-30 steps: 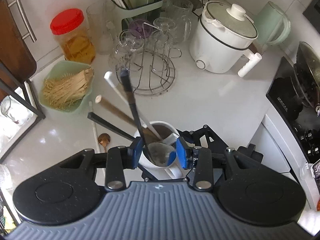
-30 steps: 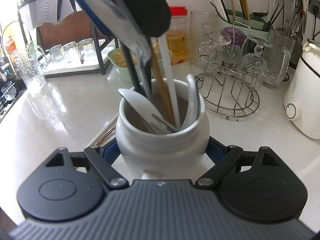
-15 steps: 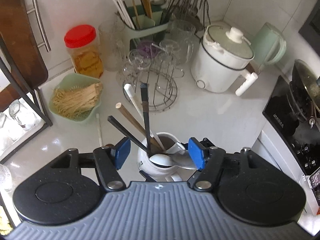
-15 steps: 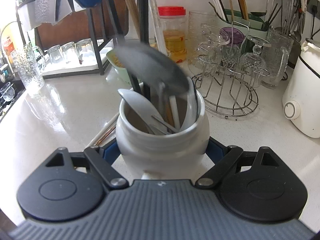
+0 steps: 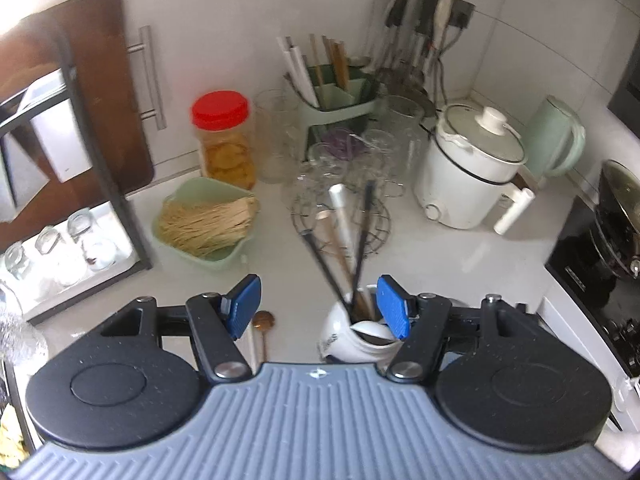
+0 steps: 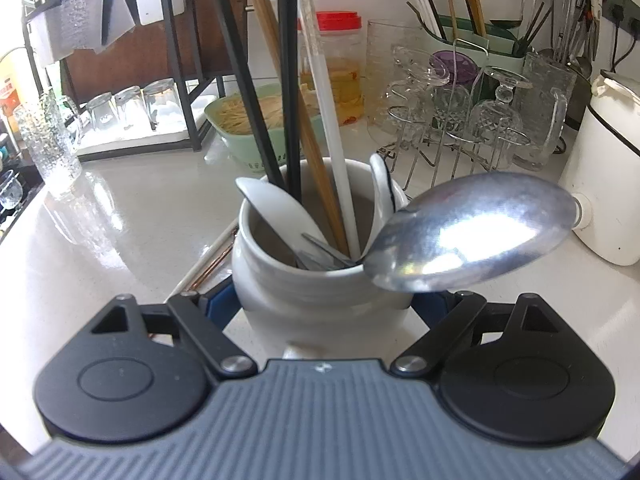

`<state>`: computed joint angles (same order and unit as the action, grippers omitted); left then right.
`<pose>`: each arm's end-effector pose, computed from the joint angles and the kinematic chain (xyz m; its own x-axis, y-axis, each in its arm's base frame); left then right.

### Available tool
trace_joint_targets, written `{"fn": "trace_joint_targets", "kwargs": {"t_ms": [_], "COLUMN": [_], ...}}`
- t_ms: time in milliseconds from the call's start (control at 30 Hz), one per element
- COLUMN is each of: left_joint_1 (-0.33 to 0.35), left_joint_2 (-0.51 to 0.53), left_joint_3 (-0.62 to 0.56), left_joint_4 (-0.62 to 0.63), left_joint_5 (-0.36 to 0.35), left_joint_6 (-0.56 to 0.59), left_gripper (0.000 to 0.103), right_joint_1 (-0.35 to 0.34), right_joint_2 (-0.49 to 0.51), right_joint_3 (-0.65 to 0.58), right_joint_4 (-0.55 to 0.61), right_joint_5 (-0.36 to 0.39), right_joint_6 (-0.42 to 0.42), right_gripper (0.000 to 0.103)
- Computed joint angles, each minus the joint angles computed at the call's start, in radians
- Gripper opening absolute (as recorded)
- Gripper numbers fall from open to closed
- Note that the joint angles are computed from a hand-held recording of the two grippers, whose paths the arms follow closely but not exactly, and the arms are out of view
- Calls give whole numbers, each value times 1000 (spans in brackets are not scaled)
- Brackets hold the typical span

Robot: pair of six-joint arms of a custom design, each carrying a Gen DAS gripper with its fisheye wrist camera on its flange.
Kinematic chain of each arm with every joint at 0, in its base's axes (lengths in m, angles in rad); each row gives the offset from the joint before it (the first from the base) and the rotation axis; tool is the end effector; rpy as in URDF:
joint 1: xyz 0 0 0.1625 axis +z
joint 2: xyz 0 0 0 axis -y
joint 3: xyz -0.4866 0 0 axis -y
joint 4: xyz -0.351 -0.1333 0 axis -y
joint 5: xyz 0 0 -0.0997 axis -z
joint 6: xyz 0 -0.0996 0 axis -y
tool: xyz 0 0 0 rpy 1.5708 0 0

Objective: Organize utensils
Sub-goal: 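Move the left tool down to the copper spoon on the counter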

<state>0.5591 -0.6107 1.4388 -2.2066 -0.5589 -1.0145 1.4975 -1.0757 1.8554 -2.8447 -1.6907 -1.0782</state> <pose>-0.4981 -0.5685 0.1121 -0.7826 -0.1594 -0.6017 0.3172 0.7296 -0.6058 0.0760 -0.6227 0.3041 -0.5231 -0.7125 0.4677 -0.8383 0.5291 -0.1315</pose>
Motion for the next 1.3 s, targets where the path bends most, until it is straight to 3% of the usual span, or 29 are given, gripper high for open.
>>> {"fn": "trace_joint_targets", "kwargs": {"t_ms": [233, 467, 600, 733, 867, 1133, 1300], "left_joint_1": [2, 29, 58, 77, 99, 164, 193], "left_joint_2": [-35, -39, -27, 2, 27, 70, 92], "left_joint_3": [110, 200, 234, 223, 245, 236, 227], "left_joint_4": [-7, -98, -213, -216, -351, -434, -455], "left_joint_5": [14, -5, -60, -67, -82, -132, -143], "left_joint_6": [-123, -188, -148, -142, -75, -7, 16], "left_gripper": [69, 69, 69, 69, 69, 67, 61], "right_joint_1": [4, -3, -4, -1, 5, 10, 6], "right_joint_2": [0, -10, -16, -16, -12, -12, -14], "right_joint_3": [6, 13, 3, -22, -43, -67, -74], "right_joint_4": [-14, -18, 11, 59, 98, 153, 173], "right_joint_5": [-11, -10, -16, -27, -42, -58, -51], "right_joint_6": [12, 10, -2, -11, -14, -24, -37], "right_gripper": [91, 91, 91, 91, 91, 91, 91]}}
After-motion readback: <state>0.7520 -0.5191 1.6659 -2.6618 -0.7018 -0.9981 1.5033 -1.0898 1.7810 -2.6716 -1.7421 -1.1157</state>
